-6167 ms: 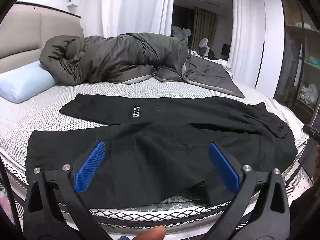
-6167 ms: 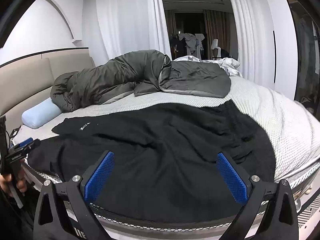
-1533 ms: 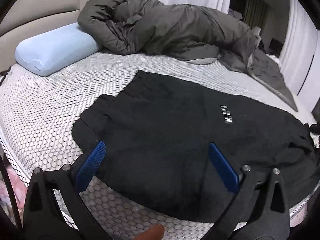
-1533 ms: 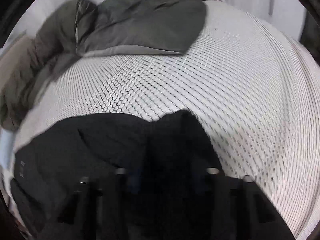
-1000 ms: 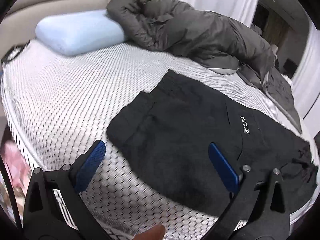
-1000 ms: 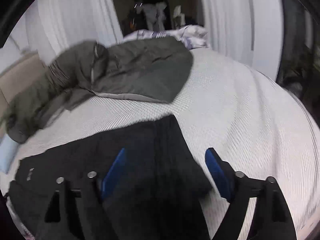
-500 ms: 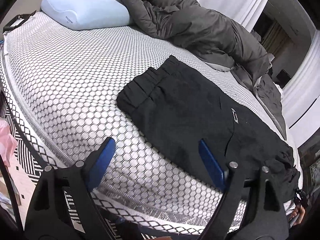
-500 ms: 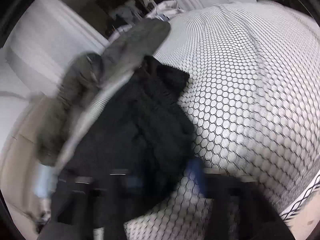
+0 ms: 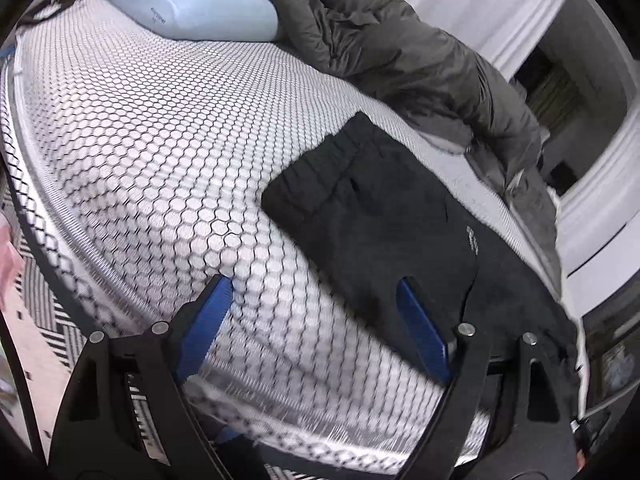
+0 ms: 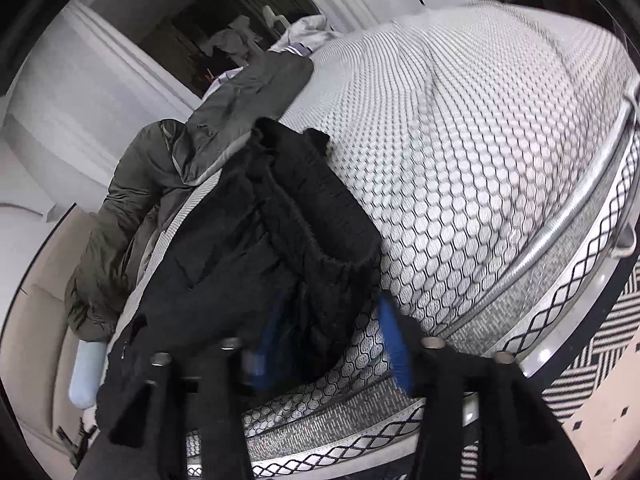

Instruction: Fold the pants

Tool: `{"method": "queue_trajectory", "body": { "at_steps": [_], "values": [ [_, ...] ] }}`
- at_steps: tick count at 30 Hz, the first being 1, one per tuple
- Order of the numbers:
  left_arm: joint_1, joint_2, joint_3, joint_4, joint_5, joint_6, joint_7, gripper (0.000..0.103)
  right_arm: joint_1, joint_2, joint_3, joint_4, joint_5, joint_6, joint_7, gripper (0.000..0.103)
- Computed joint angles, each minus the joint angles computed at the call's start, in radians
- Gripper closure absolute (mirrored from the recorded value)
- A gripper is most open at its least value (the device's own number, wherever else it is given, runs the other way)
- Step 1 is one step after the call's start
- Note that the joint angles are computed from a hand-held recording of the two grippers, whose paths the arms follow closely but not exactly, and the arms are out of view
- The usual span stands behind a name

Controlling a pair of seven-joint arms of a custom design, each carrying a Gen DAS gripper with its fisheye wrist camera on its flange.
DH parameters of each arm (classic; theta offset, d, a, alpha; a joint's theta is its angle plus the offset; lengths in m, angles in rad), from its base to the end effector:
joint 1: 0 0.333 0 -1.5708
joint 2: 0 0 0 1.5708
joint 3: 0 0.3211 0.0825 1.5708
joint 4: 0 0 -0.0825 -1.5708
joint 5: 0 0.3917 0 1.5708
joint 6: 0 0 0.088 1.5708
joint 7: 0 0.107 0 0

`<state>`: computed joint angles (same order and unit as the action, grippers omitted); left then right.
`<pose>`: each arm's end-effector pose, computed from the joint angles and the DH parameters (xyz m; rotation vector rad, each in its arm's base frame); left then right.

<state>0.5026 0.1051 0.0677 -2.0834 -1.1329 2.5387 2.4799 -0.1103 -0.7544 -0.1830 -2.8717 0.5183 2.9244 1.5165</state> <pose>0.4982 0.3314 0.4084 -2.3005 1.3324 -1.1038 0.3307 -0.1319 0.4650 -0.9738 2.1104 -0.4353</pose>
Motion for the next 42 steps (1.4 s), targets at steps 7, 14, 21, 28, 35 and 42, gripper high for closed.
{"method": "queue_trajectory", "body": {
  "at_steps": [7, 14, 21, 28, 35, 42],
  "values": [
    [-0.003, 0.097, -0.048, 0.113, 0.044, 0.120, -0.139, 0.047, 0.049, 0.042, -0.014, 0.032, 0.026, -0.001, -0.003, 0.051],
    [0.002, 0.078, -0.075, 0.100, 0.118, 0.100, -0.157, 0.070, 0.058, 0.021, -0.038, 0.015, 0.042, -0.001, -0.031, 0.049],
    [-0.010, 0.130, -0.107, 0.133, 0.206, 0.170, -0.234, 0.074, 0.107, 0.011, -0.101, 0.023, 0.093, 0.026, -0.105, 0.048],
    [0.025, -0.022, -0.073, -0.011, -0.037, 0.104, -0.013, 0.083, 0.098, 0.049, -0.085, 0.037, 0.126, 0.030, -0.122, 0.088],
    [0.001, -0.034, 0.020, -0.056, 0.020, 0.016, -0.040, 0.083, 0.021, -0.055, -0.129, -0.018, 0.083, -0.085, -0.168, 0.078],
    [-0.007, -0.072, 0.039, -0.080, -0.008, 0.012, 0.004, 0.083, 0.095, -0.155, -0.249, -0.061, 0.242, -0.030, -0.318, 0.053]
  ]
}}
